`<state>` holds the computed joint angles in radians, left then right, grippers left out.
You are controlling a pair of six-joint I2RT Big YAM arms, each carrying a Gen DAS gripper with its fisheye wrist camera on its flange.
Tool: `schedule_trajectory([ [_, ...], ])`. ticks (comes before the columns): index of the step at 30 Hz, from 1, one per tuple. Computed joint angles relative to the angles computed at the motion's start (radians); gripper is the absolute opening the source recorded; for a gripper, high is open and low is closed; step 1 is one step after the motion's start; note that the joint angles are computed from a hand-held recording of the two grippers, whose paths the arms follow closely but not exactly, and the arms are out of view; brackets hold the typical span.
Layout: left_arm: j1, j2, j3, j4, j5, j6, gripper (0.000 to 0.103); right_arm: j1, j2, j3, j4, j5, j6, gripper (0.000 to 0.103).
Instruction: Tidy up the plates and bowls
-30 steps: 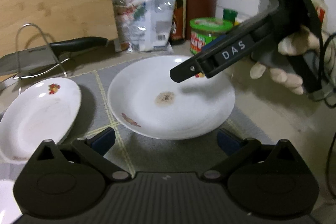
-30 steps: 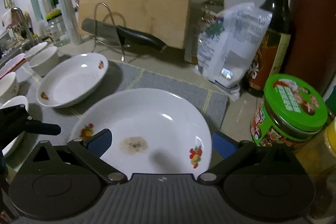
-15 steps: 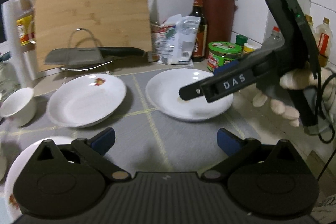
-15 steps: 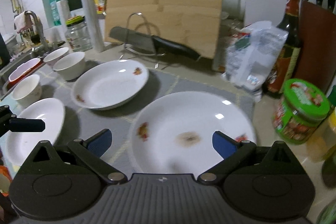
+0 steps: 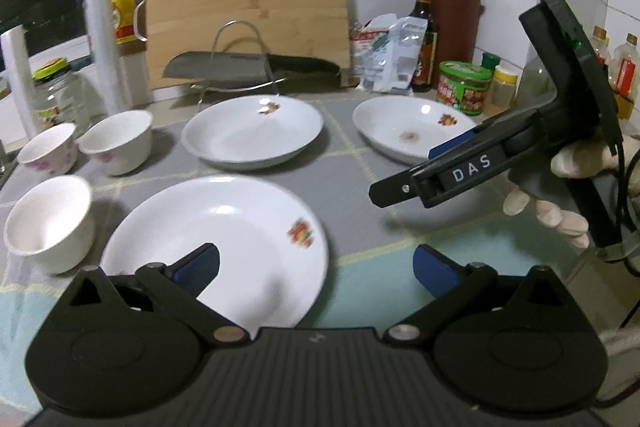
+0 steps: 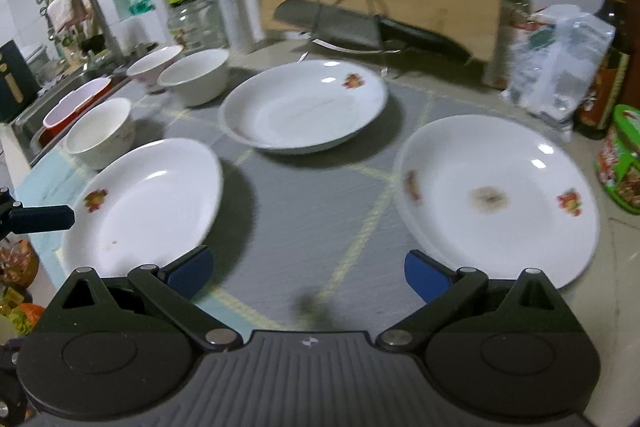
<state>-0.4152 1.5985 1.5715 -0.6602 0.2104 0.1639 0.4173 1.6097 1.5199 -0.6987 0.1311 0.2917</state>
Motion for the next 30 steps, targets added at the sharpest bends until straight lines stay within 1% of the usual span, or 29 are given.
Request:
schedule_trajectory([
  [5, 0.053, -0.033, -0.047, -0.01, 0.029, 0.034, 0.102, 0.045, 0.046, 0.054, -0.034, 0.001, 0.032, 0.103],
  [10, 0.106, -0.049, -0.073, -0.034, 0.052, 0.084, 0.102, 0.082, 0.09, 0.105, -0.063, 0.006, 0.065, 0.103],
  [16, 0.157, -0.04, -0.089, -0.043, 0.06, 0.124, 0.102, 0.121, 0.135, 0.159, -0.103, 0.031, 0.099, 0.103],
  [20, 0.184, -0.017, -0.093, -0.046, 0.071, 0.173, 0.102, 0.141, 0.156, 0.185, -0.128, 0.048, 0.128, 0.103],
  [25, 0.207, 0.014, -0.074, -0.061, 0.128, 0.229, 0.102, 0.158, 0.18, 0.218, -0.159, 0.075, 0.159, 0.103],
  [30, 0.221, 0.067, -0.02, -0.118, 0.201, 0.297, 0.102, 0.161, 0.197, 0.234, -0.175, 0.063, 0.194, 0.103],
])
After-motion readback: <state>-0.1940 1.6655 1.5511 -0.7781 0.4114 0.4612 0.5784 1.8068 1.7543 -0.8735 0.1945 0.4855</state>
